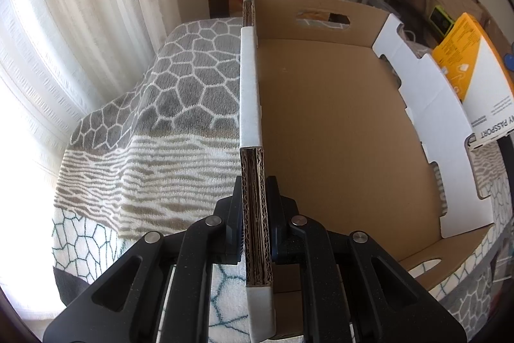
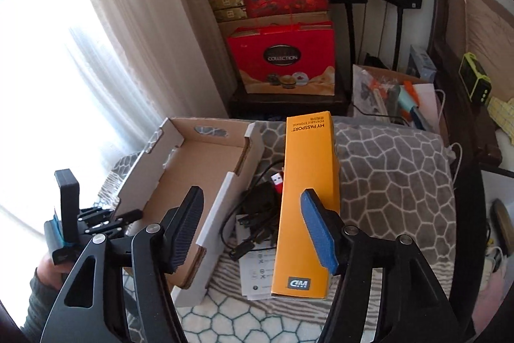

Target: Organize objects

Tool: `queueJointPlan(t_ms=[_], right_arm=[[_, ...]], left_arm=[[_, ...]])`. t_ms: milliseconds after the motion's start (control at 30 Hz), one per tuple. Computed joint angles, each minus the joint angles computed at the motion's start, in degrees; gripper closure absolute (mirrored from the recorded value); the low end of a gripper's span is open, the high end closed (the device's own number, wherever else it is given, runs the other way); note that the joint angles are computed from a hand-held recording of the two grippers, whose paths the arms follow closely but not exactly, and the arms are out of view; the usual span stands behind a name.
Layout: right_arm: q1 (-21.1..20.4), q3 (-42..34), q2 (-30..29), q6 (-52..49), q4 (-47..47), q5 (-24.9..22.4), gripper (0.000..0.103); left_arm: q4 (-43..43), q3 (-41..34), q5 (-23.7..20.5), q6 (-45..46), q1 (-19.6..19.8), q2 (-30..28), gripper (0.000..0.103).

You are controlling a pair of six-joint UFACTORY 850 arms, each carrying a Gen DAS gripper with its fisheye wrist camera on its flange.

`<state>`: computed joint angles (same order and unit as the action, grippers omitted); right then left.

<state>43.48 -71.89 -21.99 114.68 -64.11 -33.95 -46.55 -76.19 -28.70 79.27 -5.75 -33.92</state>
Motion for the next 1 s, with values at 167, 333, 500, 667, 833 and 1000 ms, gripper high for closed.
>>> queueJointPlan(t_ms=[167,333,500,667,833,1000], right_arm=[[0.58,4.43,3.32,5.7,-0.94,-14.42,0.015],[-6.7,14.57,7.08,9.33,6.62,-1.86,0.029],[-6.87,16.79,7.4,6.14,7.64,-3.28,0.021],[-6.6,14.49,4.86,-2.4,11.71,-4.35,0.003],[-6.33,10.8,1.41,-10.92,15.14,-5.08,0.0],[-7.05,6.16,-2.39,-20.85,22.48,-7.26,0.0]], left_arm=[[-0.14,0.37,0.34,0.05,-0.13,0.21,0.092],[0.02,0.54,0.44,-0.23,-0.2,0.37,0.092],[0.06,0.43,0.41,-0.2,-0.17,0.29,0.092],[0.23,0.18,0.18,-0.34,-0.08,0.1,0.092],[0.2,0.19,0.44,-0.23,-0.04,0.07,0.092],[0.32,0.2,0.57,-0.37,-0.05,0.06,0.093]])
